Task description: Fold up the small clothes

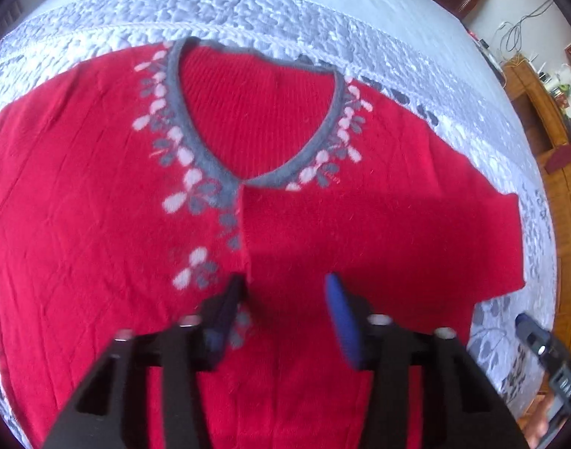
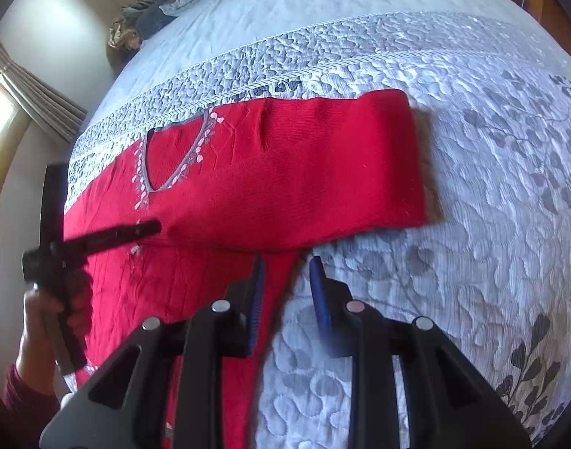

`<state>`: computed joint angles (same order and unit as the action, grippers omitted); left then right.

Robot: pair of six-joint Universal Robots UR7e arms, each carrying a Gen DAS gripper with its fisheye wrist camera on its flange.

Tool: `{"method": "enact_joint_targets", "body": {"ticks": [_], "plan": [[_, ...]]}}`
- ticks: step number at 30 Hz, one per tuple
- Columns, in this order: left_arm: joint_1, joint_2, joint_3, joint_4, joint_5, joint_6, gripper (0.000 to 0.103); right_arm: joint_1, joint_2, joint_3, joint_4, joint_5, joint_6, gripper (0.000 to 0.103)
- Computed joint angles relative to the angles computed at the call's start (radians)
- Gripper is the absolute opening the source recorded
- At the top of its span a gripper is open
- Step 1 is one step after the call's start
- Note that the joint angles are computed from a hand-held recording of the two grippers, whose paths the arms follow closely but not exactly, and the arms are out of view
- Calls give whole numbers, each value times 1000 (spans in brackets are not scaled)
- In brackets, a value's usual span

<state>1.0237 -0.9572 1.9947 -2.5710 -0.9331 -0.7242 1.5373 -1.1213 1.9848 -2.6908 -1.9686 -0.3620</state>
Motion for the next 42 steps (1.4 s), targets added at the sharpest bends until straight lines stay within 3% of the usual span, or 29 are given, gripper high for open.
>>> {"method": "enact_joint_targets", "body": {"ticks": [2, 6, 8, 12, 15, 18, 20, 23, 25, 26, 28, 29, 31, 35, 37, 40, 42], "plan": [[8, 8, -15, 4, -1, -11, 13, -1, 0, 5, -11, -3, -4, 25], [9, -30, 30, -99, -21, -36, 5, -9, -12, 12, -16, -6, -10, 25], [-19, -71, 74, -173, 31, -25, 5, -11, -15, 10, -18, -8, -4, 25], [-49, -178, 134, -226, 176, 14, 5, -22, -24, -7, 2, 13, 23, 25], [-31, -230, 135, -196, 265, 53, 5, -27, -12, -36, 39, 38, 54, 27], [12, -274, 145, -150, 328, 21, 5, -32, 21, -75, 81, 67, 102, 30], [47, -285, 150, -155, 297, 22, 5, -35, 55, -108, 102, 83, 139, 34], [76, -271, 151, -175, 272, 45, 5, -32, 112, -159, 118, 72, 179, 47], [85, -251, 156, -209, 274, 77, 5, -30, 154, -196, 143, 49, 209, 47], [87, -243, 156, -219, 277, 86, 5, -32, 169, -210, 153, 48, 221, 46], [90, -235, 162, -214, 291, 86, 6, -34, 202, -241, 187, 26, 237, 33], [94, -230, 155, -186, 302, 75, 6, -27, 217, -250, 197, -25, 244, 18], [111, -226, 141, -112, 314, 49, 8, -27, 237, -254, 198, -77, 244, 15], [128, -215, 152, -140, 313, 87, 12, -19, 247, -262, 201, -101, 261, 15], [122, -216, 152, -128, 322, 94, 13, -9, 255, -267, 194, -120, 253, 15], [111, -272, 171, -109, 290, 70, 19, 24, 250, -242, 147, -167, 240, 29], [93, -356, 216, -120, 271, 76, 36, 63, 226, -185, 60, -217, 177, 32]]}}
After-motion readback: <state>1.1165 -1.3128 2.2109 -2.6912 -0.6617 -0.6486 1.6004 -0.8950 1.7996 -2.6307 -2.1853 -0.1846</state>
